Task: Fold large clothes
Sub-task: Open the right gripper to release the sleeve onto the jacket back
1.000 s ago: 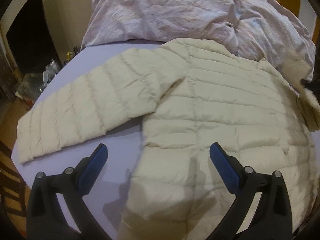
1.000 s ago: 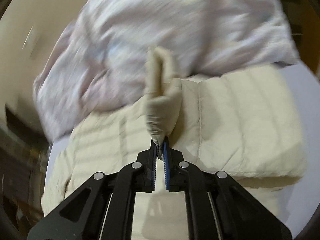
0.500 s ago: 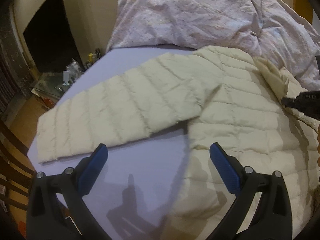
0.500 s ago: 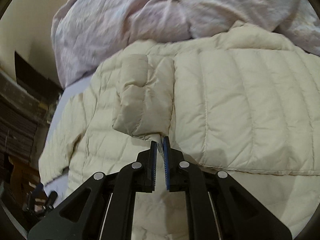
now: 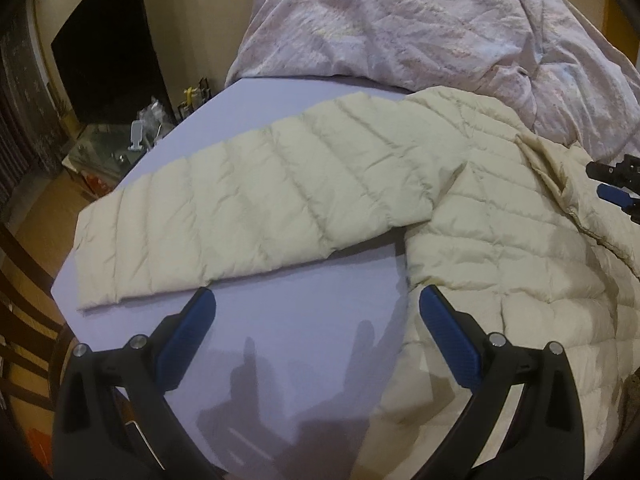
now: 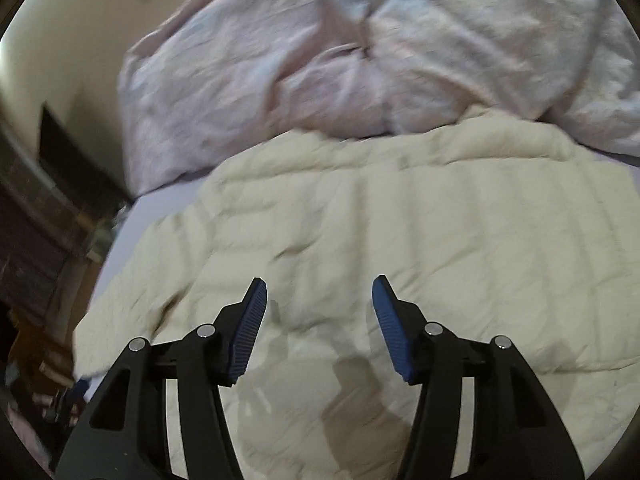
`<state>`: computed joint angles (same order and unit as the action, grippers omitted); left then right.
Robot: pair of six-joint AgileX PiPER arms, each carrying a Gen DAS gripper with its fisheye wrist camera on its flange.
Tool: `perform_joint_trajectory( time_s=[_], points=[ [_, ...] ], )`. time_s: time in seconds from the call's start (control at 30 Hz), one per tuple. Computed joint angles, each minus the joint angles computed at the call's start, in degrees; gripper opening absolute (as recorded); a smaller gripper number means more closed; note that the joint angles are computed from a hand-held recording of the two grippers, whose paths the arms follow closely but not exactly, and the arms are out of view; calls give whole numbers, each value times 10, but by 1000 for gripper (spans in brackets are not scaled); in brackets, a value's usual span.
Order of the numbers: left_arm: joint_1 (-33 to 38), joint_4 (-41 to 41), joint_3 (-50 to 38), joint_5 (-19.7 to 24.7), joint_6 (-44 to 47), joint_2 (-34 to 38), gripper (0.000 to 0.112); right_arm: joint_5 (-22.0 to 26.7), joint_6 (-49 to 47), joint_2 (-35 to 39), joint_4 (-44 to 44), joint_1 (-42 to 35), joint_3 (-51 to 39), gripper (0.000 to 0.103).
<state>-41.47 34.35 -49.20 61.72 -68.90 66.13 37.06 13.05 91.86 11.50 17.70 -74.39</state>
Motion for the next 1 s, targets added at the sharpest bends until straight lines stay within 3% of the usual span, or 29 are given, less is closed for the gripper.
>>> perform_joint_trajectory(
  time_s=[0.07, 0.2, 0.37, 0.6, 0.7, 0.83, 1.0],
  points=[
    [11, -8, 7, -5, 3, -8, 101, 5, 62, 26, -72, 6, -20, 57],
    [30, -24, 21, -15, 17, -29, 101, 35, 92, 92, -112, 21, -66, 58],
    [86, -74, 32, -40, 64, -42, 101, 55, 208, 144, -282, 85, -89, 61],
    [217, -192, 80, -111, 163, -103, 101, 45, 176, 140, -242, 68, -82, 63],
    [285, -228, 89, -114, 202, -118, 101, 40, 181, 139, -250, 70, -78, 63],
    [385, -301, 95, -121, 280, -125, 86, 39, 180, 137, -248, 69, -76, 63],
    [491, -380, 108, -137, 351, -136, 84, 30, 177, 131, -242, 67, -68, 64]
  ],
)
